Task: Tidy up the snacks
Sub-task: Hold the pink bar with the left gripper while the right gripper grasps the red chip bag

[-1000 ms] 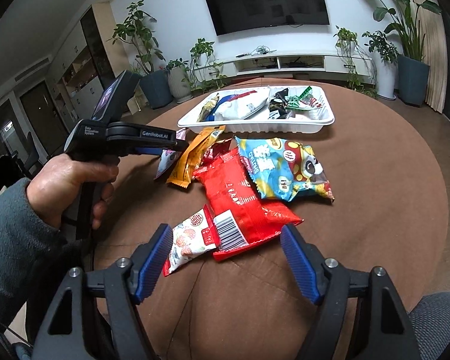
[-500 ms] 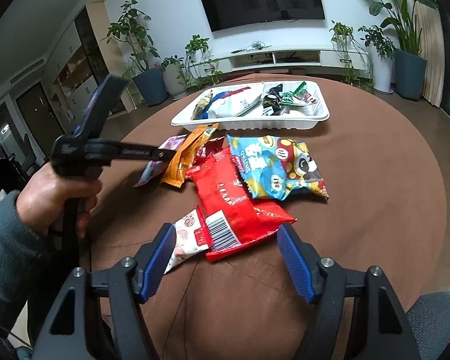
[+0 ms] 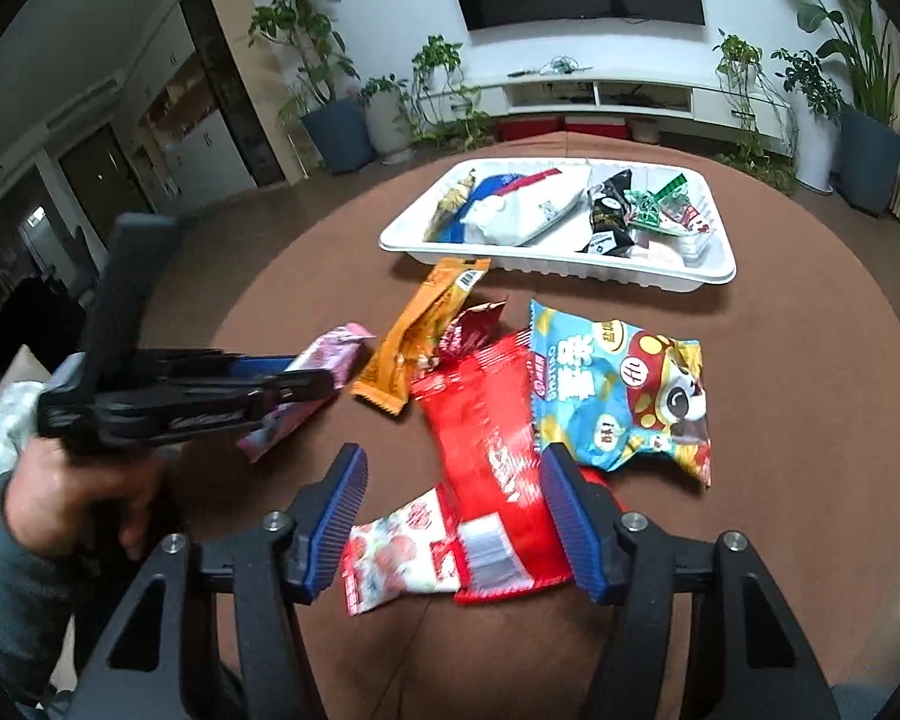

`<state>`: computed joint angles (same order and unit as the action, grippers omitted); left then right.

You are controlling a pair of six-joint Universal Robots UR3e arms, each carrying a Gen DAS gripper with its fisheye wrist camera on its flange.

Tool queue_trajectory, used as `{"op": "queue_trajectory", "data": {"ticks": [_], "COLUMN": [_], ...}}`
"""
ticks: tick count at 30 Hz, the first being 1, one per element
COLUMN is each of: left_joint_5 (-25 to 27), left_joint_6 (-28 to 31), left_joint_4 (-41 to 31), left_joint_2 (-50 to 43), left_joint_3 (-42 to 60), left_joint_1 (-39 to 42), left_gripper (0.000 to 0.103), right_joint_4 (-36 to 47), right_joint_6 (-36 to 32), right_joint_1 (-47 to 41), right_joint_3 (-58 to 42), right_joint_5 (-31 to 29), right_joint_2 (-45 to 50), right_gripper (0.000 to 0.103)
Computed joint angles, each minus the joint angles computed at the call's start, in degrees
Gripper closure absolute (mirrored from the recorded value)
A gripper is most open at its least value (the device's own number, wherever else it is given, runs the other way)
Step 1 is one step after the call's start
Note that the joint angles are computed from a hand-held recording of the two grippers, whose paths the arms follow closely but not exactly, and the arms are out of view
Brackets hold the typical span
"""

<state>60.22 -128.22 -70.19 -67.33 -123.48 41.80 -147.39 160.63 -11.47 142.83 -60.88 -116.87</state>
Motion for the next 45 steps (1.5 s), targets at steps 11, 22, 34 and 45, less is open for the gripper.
{"op": "queue_trajectory", "data": {"ticks": [11, 22, 34, 45], "left_joint_5": [-0.5, 0.0, 0.3, 1.1], "left_joint_6": [1.7, 1.5, 2.0, 2.7], "left_joint_4": [-1.8, -1.2, -0.7, 0.4], "left_joint_2": [1.4, 1.3, 1.4, 1.7], "left_joint_3": [-0.4, -0.5, -0.8, -1.2], "left_joint_1": [1.0, 0.4, 0.1, -0.6], "left_gripper": [0.072, 0.072, 0.072, 0.072], "right_joint_4": [2.3, 4.3, 2.2, 4.5], "right_joint_6": [-2.4, -2.8, -4.0, -6.3], "right_joint_1": [2.9, 5.3, 10.0, 9.2], "right_joint_3": [-5.9, -11.8, -17.2, -17.9], "right_joint_5": [-8.7, -6.8, -11.4, -11.4], "right_joint_2": [9.8, 15.4, 24.1, 23.2], "right_gripper": [0.039, 0.029, 0.028, 0.060]}}
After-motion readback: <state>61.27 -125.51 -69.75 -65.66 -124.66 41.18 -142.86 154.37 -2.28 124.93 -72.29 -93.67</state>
